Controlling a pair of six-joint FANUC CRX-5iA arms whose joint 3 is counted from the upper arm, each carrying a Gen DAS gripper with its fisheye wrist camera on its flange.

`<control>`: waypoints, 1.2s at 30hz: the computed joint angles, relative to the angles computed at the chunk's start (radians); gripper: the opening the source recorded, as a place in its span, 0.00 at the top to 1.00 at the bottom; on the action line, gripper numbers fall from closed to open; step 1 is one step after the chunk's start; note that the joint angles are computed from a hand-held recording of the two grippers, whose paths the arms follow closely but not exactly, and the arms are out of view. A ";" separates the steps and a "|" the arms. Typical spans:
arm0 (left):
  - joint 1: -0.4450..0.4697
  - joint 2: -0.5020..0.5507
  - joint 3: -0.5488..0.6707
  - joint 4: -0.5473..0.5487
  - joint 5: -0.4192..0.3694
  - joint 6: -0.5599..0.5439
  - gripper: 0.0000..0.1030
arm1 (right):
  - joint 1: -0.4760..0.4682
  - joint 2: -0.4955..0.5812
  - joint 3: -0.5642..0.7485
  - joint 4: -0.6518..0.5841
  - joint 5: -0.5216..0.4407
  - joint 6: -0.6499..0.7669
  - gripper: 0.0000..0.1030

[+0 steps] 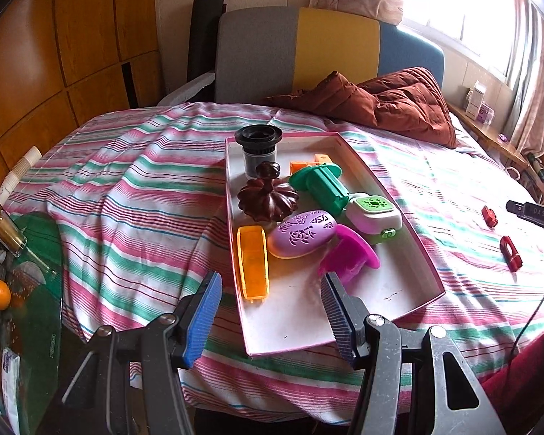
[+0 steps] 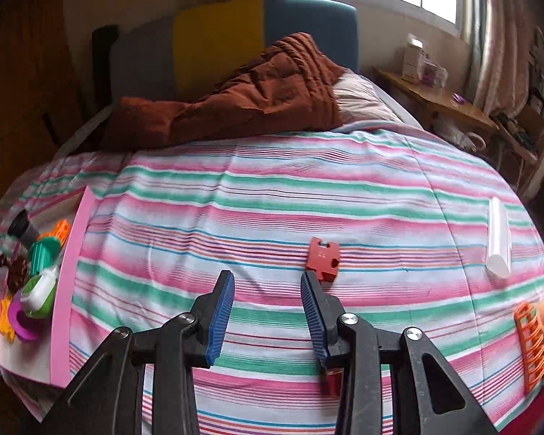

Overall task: Organize rigid objects
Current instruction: 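Move the right gripper to the red cylinder and grasp it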

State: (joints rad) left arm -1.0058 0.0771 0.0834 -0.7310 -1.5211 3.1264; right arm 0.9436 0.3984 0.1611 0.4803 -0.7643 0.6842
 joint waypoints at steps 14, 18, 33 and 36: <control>0.013 0.019 0.011 0.023 0.031 -0.026 0.44 | -0.090 -0.015 -0.002 -0.102 -0.053 -0.291 0.58; 0.016 0.021 0.011 0.030 0.040 -0.031 0.44 | -0.119 0.016 0.068 -0.253 -0.116 -0.225 0.57; 0.012 0.010 -0.004 0.031 0.057 -0.015 0.41 | -0.008 0.178 0.255 -0.183 -0.378 0.175 0.76; 0.008 0.011 0.001 0.023 0.037 -0.016 0.41 | -0.001 0.186 0.271 -0.192 -0.394 0.234 0.76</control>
